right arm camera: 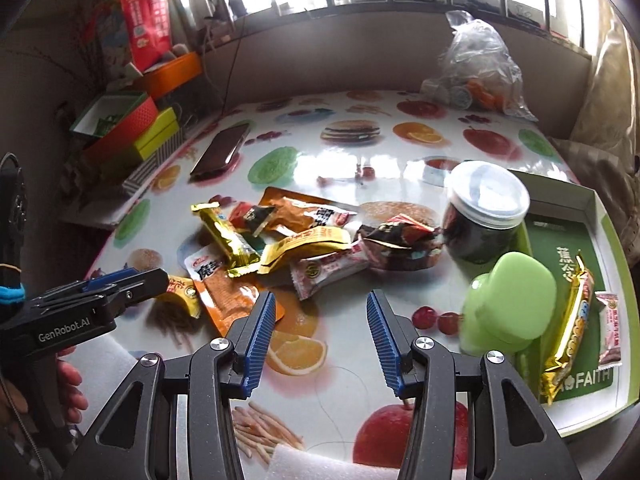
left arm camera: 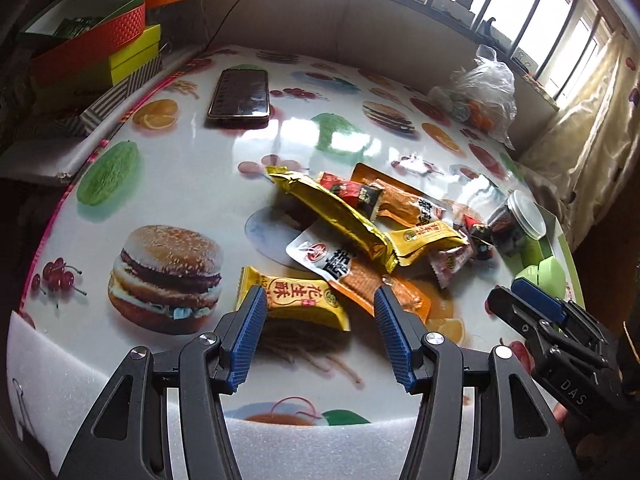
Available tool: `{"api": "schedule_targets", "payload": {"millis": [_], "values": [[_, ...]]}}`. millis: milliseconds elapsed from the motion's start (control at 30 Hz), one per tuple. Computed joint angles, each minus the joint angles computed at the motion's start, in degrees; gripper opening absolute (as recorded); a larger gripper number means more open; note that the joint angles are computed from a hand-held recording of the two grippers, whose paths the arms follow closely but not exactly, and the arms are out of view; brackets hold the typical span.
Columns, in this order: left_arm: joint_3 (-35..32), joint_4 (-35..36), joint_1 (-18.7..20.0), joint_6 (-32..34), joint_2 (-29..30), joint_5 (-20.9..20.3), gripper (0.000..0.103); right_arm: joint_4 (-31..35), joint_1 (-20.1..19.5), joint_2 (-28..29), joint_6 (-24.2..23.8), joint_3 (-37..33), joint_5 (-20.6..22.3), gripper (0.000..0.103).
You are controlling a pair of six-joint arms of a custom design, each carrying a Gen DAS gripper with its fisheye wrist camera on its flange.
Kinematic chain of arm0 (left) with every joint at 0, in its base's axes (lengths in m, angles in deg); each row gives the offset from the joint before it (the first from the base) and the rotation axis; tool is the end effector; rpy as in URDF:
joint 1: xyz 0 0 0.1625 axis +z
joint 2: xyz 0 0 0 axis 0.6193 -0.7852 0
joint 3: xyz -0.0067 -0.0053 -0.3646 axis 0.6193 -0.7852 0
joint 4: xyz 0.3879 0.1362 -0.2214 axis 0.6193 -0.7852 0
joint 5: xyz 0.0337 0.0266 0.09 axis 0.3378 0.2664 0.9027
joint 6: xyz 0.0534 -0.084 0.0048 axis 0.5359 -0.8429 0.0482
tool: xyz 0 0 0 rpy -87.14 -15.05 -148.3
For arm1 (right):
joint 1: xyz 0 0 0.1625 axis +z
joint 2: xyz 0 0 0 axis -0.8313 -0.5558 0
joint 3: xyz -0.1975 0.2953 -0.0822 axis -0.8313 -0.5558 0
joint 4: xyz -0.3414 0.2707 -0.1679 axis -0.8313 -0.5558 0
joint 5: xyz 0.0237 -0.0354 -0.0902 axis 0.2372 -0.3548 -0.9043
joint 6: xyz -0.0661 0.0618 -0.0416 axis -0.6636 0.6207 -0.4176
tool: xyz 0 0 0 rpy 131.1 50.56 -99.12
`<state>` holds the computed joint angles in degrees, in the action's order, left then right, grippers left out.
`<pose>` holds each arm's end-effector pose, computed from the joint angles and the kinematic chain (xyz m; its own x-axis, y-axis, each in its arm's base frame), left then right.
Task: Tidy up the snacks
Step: 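Move both tools back over the snack pile, then grasp the yellow peanut candy with the left gripper while the right grasps the orange konjac pack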
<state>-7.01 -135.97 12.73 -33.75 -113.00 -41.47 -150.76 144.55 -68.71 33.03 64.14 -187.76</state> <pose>-0.3675 -0.7716 0.0342 -0.8516 0.0301 -0.5234 0.3026 0.8434 -0.4440 0.0772 -0.7718 0.3218 -0.8149 -0.1811 0.5507 -0.4586 0.7824 -0.4214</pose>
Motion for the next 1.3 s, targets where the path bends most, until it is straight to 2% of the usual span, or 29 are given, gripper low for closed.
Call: {"api": "schedule_targets", "payload": {"millis": [333, 533, 633, 767, 1000, 1133, 1300], "values": [[3.3, -0.7, 1.8, -3.7, -2.6, 0.9, 0.057, 8.9, 0.3, 5.6, -3.8, -5.6, 4.8, 0.047], [4.8, -1.1, 2.9, -5.0, -4.1, -1.3, 0.057, 8.7, 1.5, 9.4, -8.3, -8.2, 0.1, 0.055], [5.6, -1.4, 3.2, -5.5, -4.8, -2.2, 0.057, 6.3, 2.1, 10.4, -12.1, -8.2, -2.4, 0.06], [6.0, -2.0, 3.4, -5.9, -5.2, -3.8, 0.057, 3.4, 2.5, 11.3, -16.5, -8.0, -4.6, 0.062], [3.3, -0.4, 3.7, -6.5, -3.5, -6.1, 0.057, 3.3, 2.2, 11.5, -14.9, -8.6, -4.0, 0.061], [1.8, 0.4, 3.8, -7.1, -2.5, -6.2, 0.057, 3.7, 2.1, 10.7, -13.2, -8.0, -2.8, 0.046], [-1.1, 2.3, 4.2, -7.2, -0.6, -7.6, 0.057, 3.9, 1.8, 9.6, -10.7, -7.0, -1.4, 0.039]]}}
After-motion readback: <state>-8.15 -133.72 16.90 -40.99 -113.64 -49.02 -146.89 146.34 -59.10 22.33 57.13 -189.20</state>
